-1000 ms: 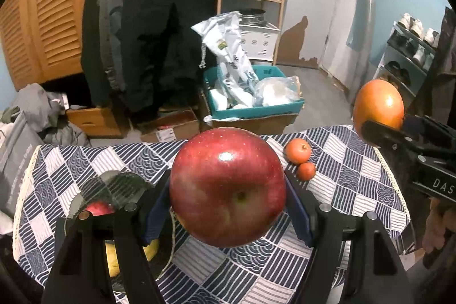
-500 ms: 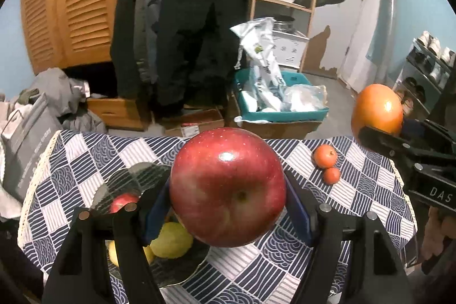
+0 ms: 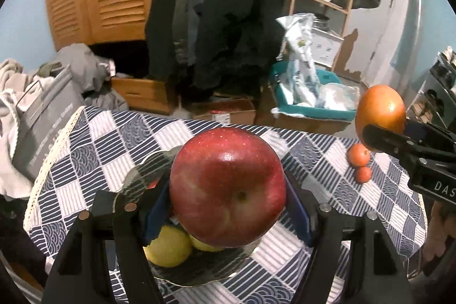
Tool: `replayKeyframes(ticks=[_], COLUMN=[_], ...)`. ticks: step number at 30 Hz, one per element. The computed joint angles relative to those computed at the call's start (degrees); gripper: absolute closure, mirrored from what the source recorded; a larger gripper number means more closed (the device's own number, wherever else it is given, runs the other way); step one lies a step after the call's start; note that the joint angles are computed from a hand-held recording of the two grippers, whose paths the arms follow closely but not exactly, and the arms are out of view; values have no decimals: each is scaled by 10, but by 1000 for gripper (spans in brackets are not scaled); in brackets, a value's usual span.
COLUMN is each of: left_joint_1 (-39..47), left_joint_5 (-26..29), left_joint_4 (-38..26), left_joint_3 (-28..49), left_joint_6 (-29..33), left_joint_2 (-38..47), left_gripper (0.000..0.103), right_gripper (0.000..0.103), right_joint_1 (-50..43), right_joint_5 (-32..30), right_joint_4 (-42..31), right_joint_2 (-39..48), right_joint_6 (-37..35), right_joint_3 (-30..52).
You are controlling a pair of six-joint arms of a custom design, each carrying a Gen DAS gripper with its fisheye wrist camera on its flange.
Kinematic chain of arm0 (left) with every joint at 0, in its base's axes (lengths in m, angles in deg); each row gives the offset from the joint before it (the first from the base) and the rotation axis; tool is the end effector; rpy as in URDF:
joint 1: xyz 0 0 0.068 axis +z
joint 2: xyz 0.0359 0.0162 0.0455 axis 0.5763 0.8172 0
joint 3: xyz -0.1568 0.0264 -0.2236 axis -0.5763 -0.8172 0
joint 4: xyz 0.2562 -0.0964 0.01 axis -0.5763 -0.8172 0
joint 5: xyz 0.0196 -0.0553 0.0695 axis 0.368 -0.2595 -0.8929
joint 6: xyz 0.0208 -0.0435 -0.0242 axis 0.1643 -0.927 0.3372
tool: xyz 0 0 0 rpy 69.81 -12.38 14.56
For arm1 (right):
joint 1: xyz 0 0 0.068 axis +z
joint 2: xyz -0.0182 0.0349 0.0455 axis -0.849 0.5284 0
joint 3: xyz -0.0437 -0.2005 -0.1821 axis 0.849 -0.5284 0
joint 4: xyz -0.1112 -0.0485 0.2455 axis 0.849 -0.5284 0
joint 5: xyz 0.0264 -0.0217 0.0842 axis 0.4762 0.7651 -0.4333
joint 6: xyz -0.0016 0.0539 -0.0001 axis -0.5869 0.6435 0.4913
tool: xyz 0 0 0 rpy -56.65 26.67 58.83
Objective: Organize fruits
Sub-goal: 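Carry the red apple with the left tool while the right tool carries the orange toward the bowl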
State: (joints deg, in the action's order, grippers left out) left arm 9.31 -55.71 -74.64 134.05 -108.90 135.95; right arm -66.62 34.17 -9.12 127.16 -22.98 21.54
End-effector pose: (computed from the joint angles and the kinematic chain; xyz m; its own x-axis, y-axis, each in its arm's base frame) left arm 0.2762 -0.1242 0.2922 -0.7416 -0.0822 -0.6657 -0.0257 0.9952 -0.0943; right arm 0.3215 -0.0342 0.3254 -0.6678 -0.2461 -0.7025 -0.3830 0.9229 0.0408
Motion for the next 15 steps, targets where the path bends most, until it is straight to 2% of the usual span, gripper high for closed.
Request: replayKeyframes(ticks=[15], left_joint_1=[86], left_joint_5=[37], left_joint_4=[33], left_joint_3=[-66], left_joint_6=[19], left_joint_2=[25], left_gripper=[28], right_gripper=[35], right_joint_1=[114], right_joint_5=[40], right_joint_4=[46], right_joint_2=[92], right_joint_6=[39], right_joint_3=[-16])
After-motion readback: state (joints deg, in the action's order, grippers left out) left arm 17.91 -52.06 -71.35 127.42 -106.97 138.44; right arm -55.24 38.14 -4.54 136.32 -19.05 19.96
